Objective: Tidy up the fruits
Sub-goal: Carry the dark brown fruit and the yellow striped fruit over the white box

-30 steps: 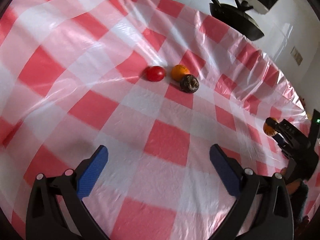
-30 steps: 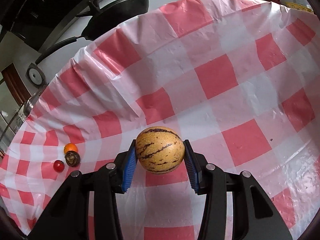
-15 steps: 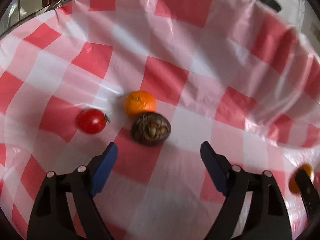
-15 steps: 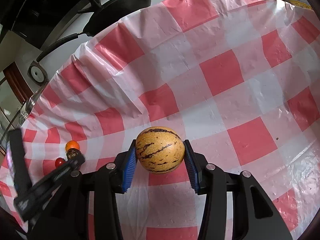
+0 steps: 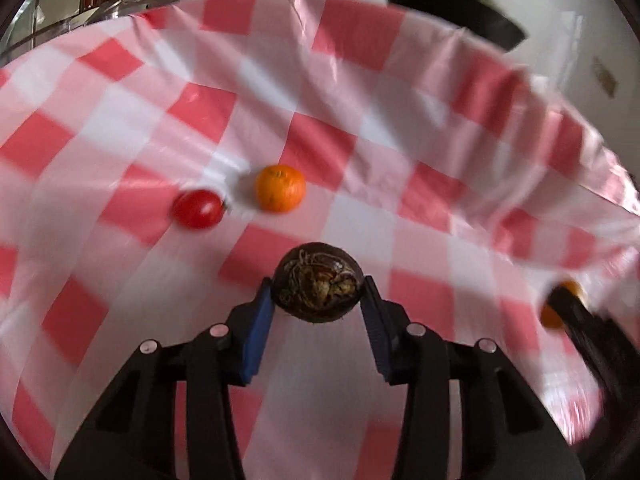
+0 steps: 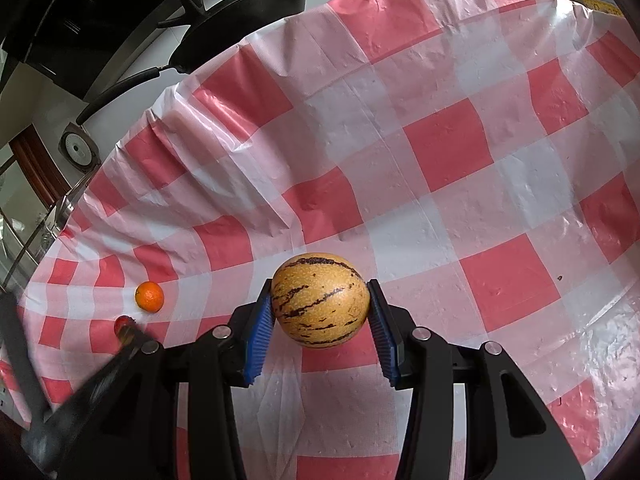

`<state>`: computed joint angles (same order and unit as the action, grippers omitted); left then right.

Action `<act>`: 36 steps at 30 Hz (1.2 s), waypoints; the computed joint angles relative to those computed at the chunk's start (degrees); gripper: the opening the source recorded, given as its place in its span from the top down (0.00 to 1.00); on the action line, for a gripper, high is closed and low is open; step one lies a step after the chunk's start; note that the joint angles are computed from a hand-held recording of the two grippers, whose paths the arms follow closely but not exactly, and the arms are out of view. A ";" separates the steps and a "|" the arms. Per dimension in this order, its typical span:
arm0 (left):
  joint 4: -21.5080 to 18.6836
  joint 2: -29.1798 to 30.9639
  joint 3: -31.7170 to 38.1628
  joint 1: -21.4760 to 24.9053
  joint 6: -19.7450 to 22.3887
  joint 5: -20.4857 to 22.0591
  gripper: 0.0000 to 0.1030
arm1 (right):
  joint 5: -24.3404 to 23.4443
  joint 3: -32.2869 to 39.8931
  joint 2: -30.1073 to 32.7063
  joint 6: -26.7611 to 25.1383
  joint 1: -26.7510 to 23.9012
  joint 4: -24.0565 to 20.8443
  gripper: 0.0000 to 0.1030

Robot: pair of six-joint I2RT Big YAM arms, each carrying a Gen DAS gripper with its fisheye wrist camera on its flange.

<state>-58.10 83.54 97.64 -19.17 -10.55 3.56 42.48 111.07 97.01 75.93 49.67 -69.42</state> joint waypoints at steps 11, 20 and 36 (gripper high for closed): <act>3.99 -18.82 -19.18 5.85 -4.94 10.57 0.57 | 0.24 -0.03 -0.02 0.06 0.12 0.17 0.56; 4.70 -17.70 -18.80 8.22 -6.93 15.52 0.57 | 0.51 0.67 0.43 0.91 0.21 -0.77 0.56; 5.97 -17.90 -19.44 8.77 -7.42 16.55 0.57 | 2.63 4.06 2.29 6.07 1.60 -7.50 0.56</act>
